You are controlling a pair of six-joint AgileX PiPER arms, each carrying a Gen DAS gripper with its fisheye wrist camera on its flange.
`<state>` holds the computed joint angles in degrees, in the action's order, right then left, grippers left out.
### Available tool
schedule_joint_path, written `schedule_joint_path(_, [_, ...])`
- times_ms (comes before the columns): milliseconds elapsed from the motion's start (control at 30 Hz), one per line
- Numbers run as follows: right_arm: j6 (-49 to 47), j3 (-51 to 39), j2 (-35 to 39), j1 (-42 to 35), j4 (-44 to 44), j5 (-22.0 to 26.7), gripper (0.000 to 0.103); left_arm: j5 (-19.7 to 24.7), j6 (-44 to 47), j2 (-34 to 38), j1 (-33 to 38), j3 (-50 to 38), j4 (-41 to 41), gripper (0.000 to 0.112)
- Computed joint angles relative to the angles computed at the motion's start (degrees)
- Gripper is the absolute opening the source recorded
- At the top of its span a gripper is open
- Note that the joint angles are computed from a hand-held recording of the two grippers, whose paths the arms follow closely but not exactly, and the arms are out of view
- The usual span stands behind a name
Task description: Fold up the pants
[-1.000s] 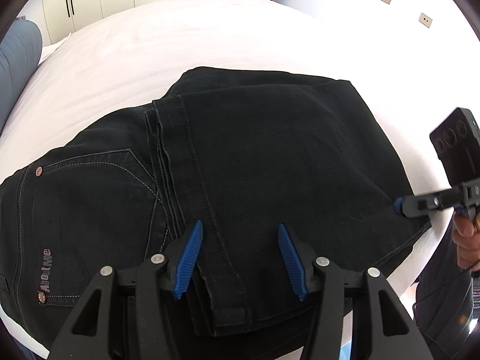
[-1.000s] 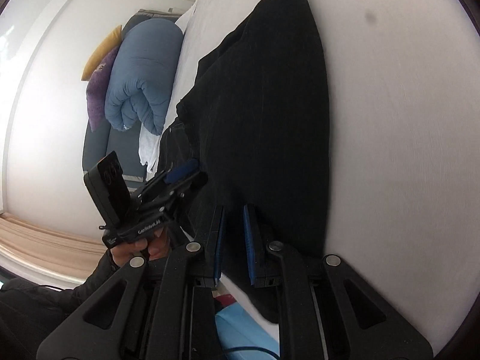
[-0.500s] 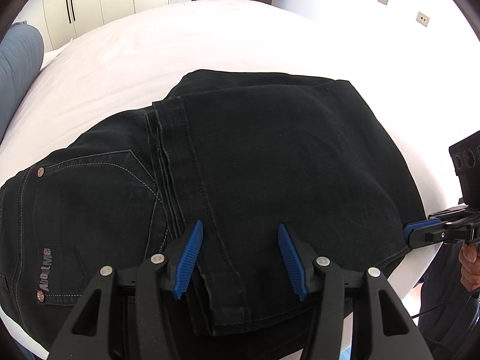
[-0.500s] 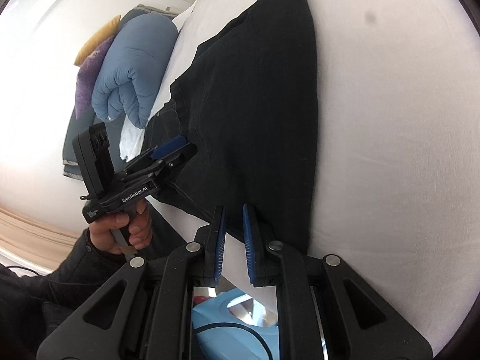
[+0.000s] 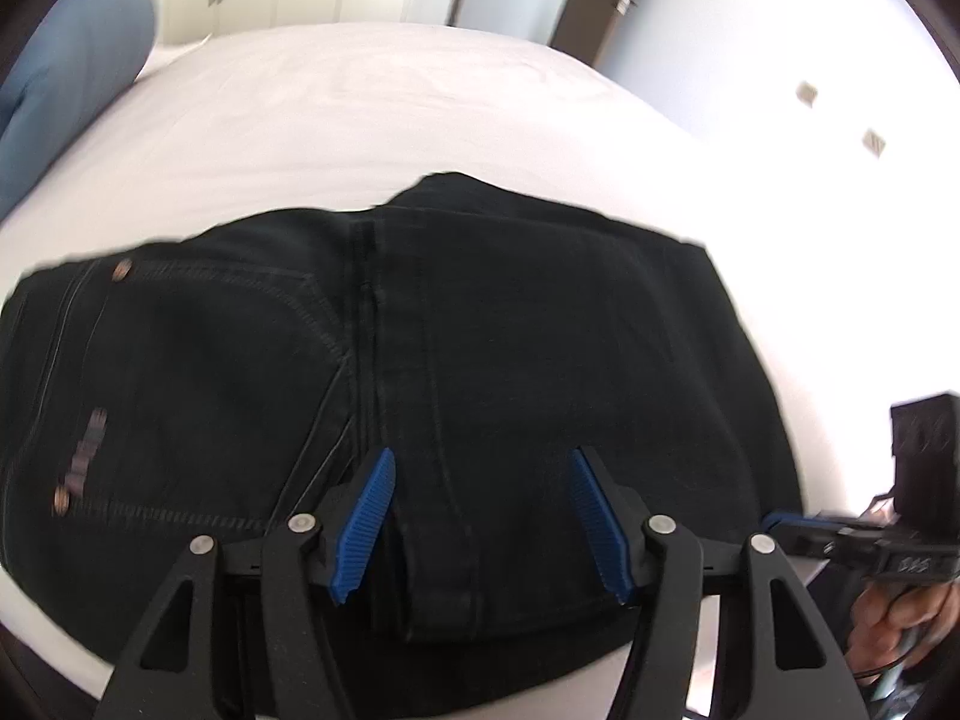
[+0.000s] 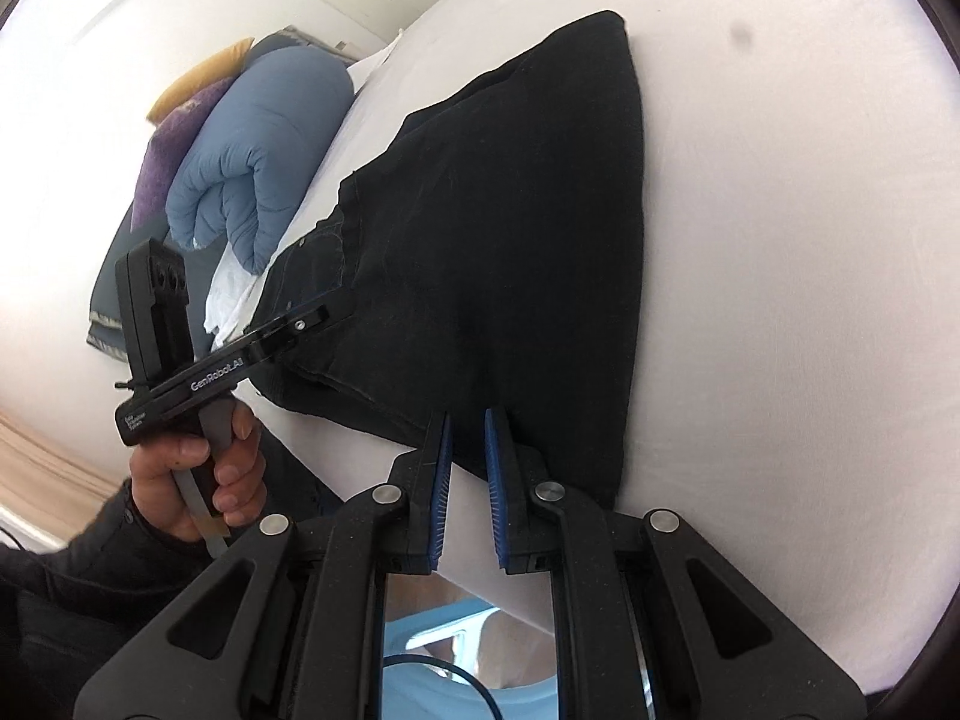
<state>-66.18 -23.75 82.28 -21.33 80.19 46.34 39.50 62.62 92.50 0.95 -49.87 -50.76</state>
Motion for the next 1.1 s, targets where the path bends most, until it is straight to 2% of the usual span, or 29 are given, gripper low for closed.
schedule_joint_path(67, [5.96, -0.03, -2.37, 1.08, -3.30, -0.08, 0.013, 4.03, 1.00, -0.89, 5.30, 0.21, -1.70, 0.067])
schedule_joint_path(167, [19.28, -1.26, -8.03, 7.82, -13.82, -4.13, 0.014, 9.23, 0.24, -0.85, 14.40, -0.98, -2.10, 0.068])
schedule_joint_path(300, [18.60, -5.35, -10.80, 7.26, -7.34, -0.25, 0.014, 14.70, -0.91, 1.09, 23.78, -3.97, -2.99, 0.069])
schedule_joint_path(400, [16.43, -15.08, -3.04, 9.21, -2.25, 0.19, 0.015, 17.46, -1.54, 1.89, 27.81, -5.96, -2.74, 0.069])
schedule_joint_path(467, [17.45, -24.24, 5.14, 12.01, -1.25, -1.13, 0.027, 19.20, -2.12, 2.07, 30.67, -7.12, -3.14, 0.077])
schedule_joint_path(500, [18.48, -28.47, 8.89, 13.46, -1.15, -1.99, 0.051, 19.83, -2.75, 1.97, 32.26, -7.55, -3.31, 0.082])
schedule_joint_path(533, [21.80, -33.17, 12.83, 15.45, -2.13, -4.15, 0.085, 20.40, -3.44, 1.95, 33.87, -7.89, -3.67, 0.084])
schedule_joint_path(567, [25.39, -36.86, 15.90, 16.83, -2.97, -5.43, 0.090, 21.26, -4.42, 2.52, 35.84, -8.77, -4.18, 0.086])
schedule_joint_path(667, [27.14, -48.25, 27.09, 19.02, 1.17, -0.20, 0.091, 23.01, -7.78, 5.38, 40.21, -12.02, -4.63, 0.088])
schedule_joint_path(767, [36.76, -60.79, 36.81, 22.24, -4.87, 1.78, 0.090, 24.42, -12.27, 9.88, 42.98, -16.33, -3.28, 0.088])
schedule_joint_path(833, [41.05, -67.86, 43.10, 23.41, -5.12, 4.39, 0.089, 25.41, -15.64, 12.65, 44.34, -18.66, -2.73, 0.088])
schedule_joint_path(867, [43.08, -70.68, 45.51, 24.05, -5.51, 5.09, 0.089, 27.15, -16.72, 14.00, 45.75, -20.02, -3.06, 0.088])
schedule_joint_path(1000, [46.00, -78.92, 51.45, 26.66, -7.86, 6.99, 0.088, 25.55, -18.08, 15.51, 45.13, -19.29, -3.98, 0.088])
schedule_joint_path(1100, [54.65, -88.54, 56.27, 28.65, -16.72, 9.69, 0.085, 25.23, -20.04, 17.62, 44.67, -19.27, -3.87, 0.088])
